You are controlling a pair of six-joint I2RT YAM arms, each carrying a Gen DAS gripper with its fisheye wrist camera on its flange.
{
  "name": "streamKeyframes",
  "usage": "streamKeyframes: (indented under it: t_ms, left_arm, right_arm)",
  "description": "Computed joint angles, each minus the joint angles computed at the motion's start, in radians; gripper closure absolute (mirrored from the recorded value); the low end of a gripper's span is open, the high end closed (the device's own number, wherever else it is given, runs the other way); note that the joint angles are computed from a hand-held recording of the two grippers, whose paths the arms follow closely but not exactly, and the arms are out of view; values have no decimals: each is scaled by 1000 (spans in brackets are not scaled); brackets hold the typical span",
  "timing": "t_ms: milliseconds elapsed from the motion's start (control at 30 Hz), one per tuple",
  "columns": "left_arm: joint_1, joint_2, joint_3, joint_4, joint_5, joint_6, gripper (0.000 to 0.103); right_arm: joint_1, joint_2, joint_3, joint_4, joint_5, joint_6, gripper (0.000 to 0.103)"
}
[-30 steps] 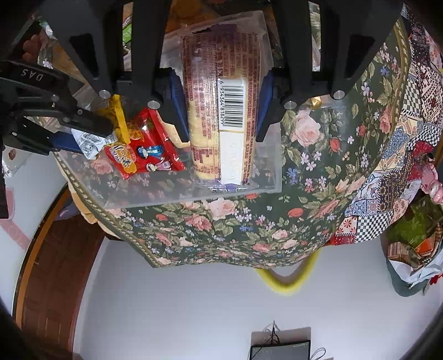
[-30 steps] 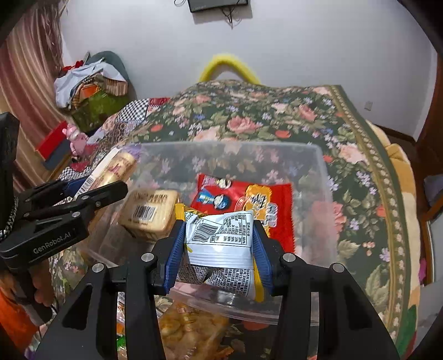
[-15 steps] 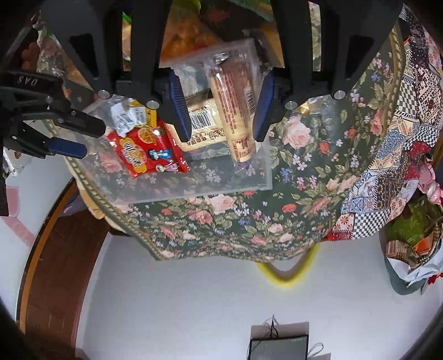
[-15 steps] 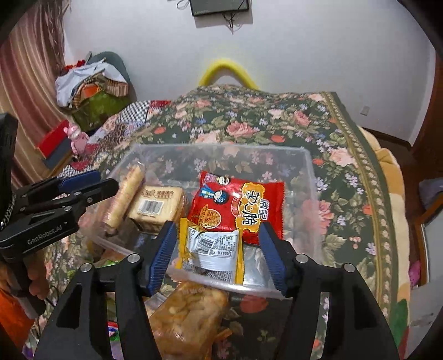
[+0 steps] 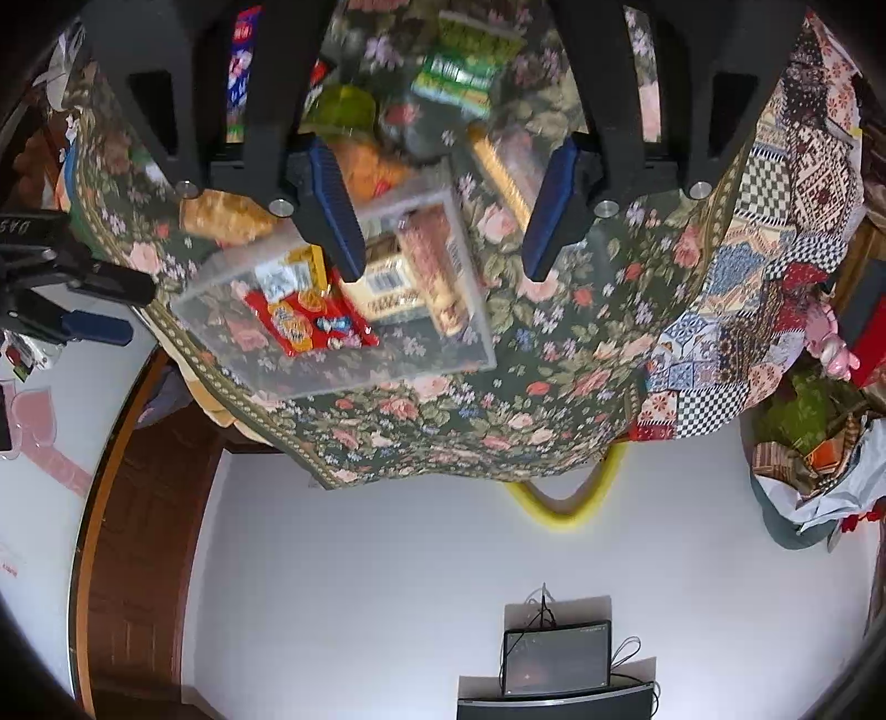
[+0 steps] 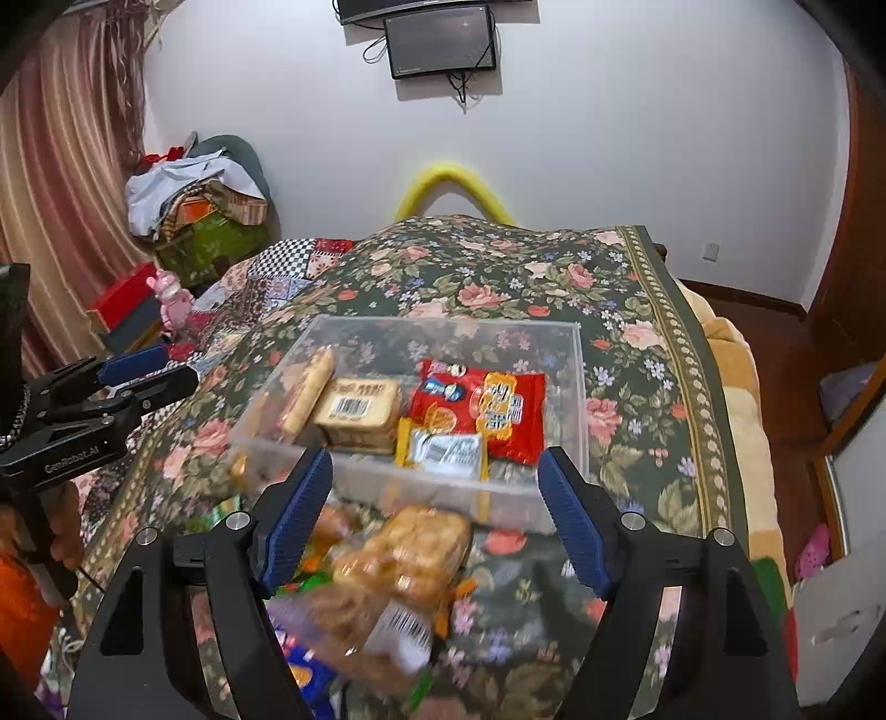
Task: Organize snacks
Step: 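Grasp the green pea bag with the left tool while the right tool grasps the cracker bag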
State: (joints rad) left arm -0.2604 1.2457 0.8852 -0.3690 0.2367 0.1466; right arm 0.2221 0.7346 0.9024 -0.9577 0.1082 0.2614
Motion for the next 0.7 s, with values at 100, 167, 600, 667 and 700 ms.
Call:
streamKeyframes:
  t_ms: [100, 167, 600, 667, 700]
  left_arm:
    - [32, -39, -49, -12, 8, 14, 37]
    - [56, -50, -79, -25, 11, 30, 31]
    - [172, -14, -199, -35, 69, 116, 31]
    - [171, 9, -215, -24, 67, 126, 31]
    - [169, 21, -224, -16, 64, 130, 31]
  right_arm:
    - [83, -44, -21, -19, 54, 56, 17]
    - [123, -59, -32, -30, 75, 92, 15]
    - [289, -47, -181, -16, 110, 295, 8]
    - [318, -40, -198, -10, 110, 319, 8]
    - [333, -28, -202, -6, 115, 329, 7]
